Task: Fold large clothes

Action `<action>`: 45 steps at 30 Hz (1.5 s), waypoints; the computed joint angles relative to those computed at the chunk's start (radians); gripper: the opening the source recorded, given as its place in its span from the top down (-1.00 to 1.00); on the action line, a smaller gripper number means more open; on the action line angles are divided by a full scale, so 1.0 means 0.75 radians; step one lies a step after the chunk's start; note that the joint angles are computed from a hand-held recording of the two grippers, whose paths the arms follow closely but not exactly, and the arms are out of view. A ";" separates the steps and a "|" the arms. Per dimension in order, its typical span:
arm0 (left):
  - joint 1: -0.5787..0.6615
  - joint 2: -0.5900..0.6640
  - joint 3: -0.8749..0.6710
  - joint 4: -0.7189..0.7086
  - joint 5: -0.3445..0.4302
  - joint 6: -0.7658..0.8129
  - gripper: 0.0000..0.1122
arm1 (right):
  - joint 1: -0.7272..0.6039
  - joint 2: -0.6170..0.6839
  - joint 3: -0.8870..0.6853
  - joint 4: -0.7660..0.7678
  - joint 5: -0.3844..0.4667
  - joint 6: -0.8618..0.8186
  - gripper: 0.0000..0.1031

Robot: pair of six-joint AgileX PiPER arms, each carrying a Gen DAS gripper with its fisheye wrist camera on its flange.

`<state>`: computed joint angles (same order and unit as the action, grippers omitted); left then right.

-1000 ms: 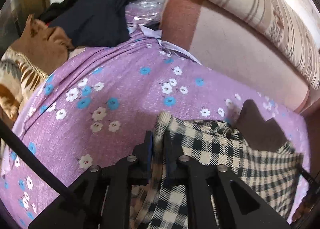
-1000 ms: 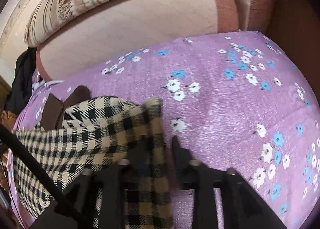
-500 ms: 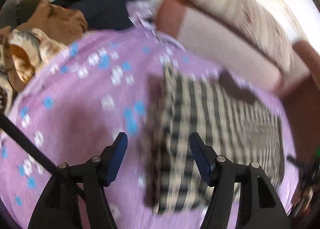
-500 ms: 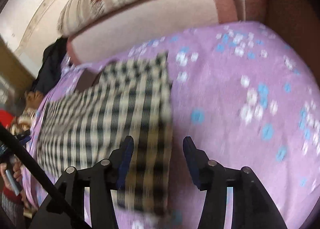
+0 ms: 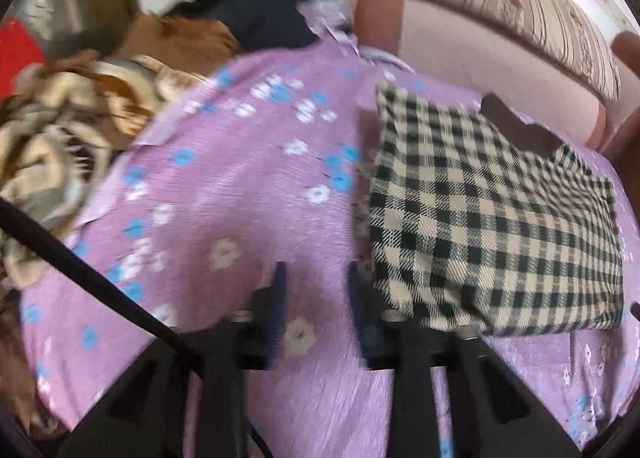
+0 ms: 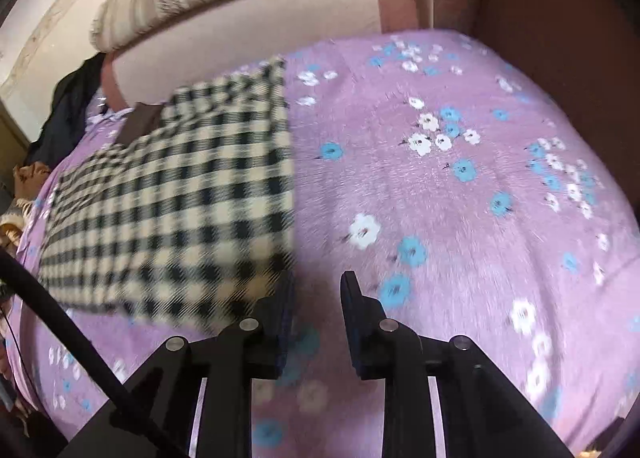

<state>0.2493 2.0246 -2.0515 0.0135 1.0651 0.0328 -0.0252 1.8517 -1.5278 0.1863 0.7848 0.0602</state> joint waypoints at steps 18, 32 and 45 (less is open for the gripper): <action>-0.450 -0.876 1.088 0.350 -0.379 -0.475 -0.27 | 0.562 -0.467 0.435 -0.561 -0.127 0.581 0.06; -0.478 -0.893 1.137 0.197 -0.367 -0.363 -0.28 | 0.643 -0.456 0.437 -0.722 -0.083 0.760 -0.06; -0.483 -0.836 1.147 0.141 -0.368 -0.312 -0.28 | 0.664 -0.389 0.433 -0.763 -0.084 0.794 -0.10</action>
<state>-0.1129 1.3976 -1.1911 0.1196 0.7889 -0.2010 0.4729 1.5600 -1.2029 -0.3859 0.7220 0.6555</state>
